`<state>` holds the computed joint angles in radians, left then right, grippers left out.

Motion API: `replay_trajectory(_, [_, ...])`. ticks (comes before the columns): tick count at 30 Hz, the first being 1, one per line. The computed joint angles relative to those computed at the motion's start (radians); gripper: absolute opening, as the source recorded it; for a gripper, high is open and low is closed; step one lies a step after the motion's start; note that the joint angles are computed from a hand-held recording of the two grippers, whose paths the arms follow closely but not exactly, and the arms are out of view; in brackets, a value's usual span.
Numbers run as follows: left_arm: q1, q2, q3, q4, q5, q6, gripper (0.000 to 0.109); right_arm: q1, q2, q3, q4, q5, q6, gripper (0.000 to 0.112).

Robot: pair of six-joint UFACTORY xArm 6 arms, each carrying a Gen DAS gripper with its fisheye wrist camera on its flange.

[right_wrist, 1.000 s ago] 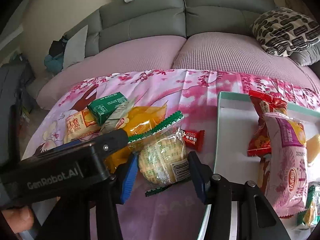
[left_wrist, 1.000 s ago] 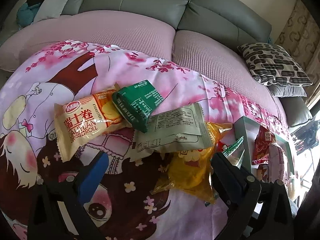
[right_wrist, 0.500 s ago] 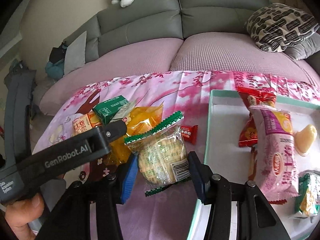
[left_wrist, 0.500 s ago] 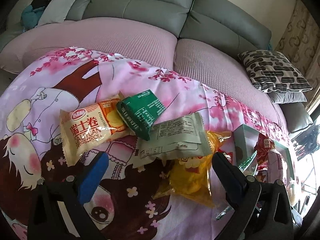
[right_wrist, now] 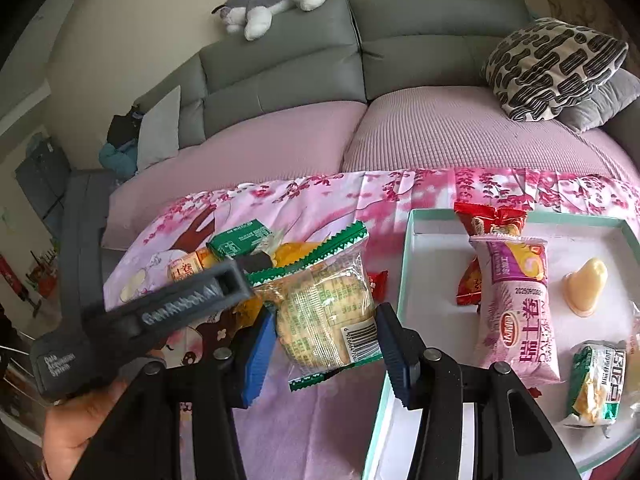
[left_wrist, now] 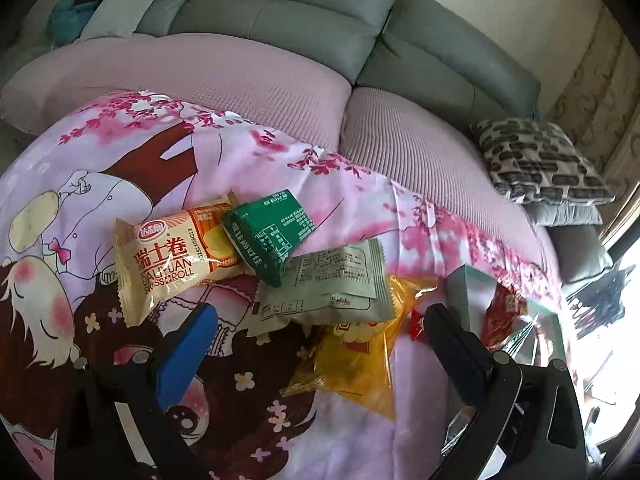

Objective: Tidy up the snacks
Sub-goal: 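Close right tool on the cracker bag while left tool hovers over yellow bag, then close left tool on yellow bread bag while right tool holds the cracker bag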

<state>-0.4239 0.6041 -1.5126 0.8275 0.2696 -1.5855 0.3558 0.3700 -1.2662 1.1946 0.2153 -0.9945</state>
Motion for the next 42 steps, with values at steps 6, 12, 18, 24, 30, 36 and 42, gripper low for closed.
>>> replay_trajectory(6, [0.002,-0.010,0.008,0.028,0.010,-0.039,0.103,-0.022,0.006,0.002,-0.024,0.007,0.047,0.053])
replay_trajectory(12, [-0.015,0.016,-0.029,-0.028,0.042,0.038,0.102,-0.045,0.001,0.006,0.000,0.001,0.044,0.053])
replay_trajectory(18, [-0.025,0.054,-0.064,-0.090,0.033,0.114,0.093,-0.080,-0.005,0.010,0.032,0.002,0.048,0.053])
replay_trajectory(24, [-0.036,0.099,-0.109,-0.203,0.044,0.246,0.071,-0.093,-0.004,0.010,0.032,0.004,0.059,0.053])
replay_trajectory(30, [-0.051,0.132,-0.142,-0.310,0.034,0.381,0.057,-0.092,-0.002,0.008,0.030,0.006,0.059,0.053])
replay_trajectory(36, [-0.064,0.164,-0.190,-0.346,0.084,0.426,0.056,-0.091,-0.002,0.008,0.036,0.006,0.057,0.053])
replay_trajectory(42, [-0.062,0.151,-0.175,-0.322,0.061,0.385,0.048,-0.098,-0.005,0.006,0.057,0.015,0.042,0.053])
